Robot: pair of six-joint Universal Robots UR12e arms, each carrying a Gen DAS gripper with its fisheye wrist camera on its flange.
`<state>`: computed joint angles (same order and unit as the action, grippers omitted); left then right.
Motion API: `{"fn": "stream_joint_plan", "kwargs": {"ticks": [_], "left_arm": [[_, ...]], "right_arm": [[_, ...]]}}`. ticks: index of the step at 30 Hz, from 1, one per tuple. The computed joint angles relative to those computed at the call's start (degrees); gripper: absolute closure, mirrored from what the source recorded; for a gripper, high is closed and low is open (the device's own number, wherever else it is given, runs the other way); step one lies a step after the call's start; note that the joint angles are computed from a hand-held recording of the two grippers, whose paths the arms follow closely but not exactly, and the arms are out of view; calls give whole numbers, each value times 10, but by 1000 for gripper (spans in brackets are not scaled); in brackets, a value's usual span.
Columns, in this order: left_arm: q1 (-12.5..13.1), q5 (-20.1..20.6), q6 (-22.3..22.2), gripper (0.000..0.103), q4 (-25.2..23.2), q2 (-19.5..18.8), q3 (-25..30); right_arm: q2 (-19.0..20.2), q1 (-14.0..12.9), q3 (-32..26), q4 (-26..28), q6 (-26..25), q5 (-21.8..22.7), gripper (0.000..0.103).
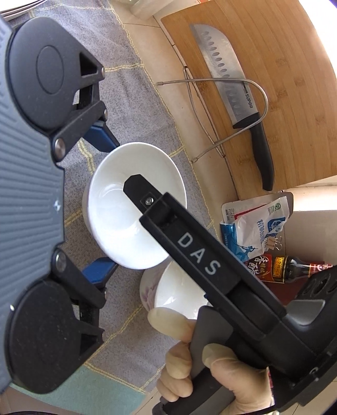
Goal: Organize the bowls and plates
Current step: 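Lift and carry the second bowl toward the placed bowl with both tools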
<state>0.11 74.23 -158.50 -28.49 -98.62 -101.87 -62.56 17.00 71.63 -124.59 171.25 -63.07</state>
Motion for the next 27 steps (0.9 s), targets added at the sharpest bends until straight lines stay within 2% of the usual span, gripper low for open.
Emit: {"fn": "stream_joint_plan", "kwargs": {"ticks": [11, 27], "left_arm": [[16, -23, -4, 16, 16, 45, -31], [36, -8, -46, 16, 30, 129, -104]], "right_arm": [[-34, 9, 29, -23, 5, 11, 25], [-70, 41, 64, -32, -16, 23, 25]]}}
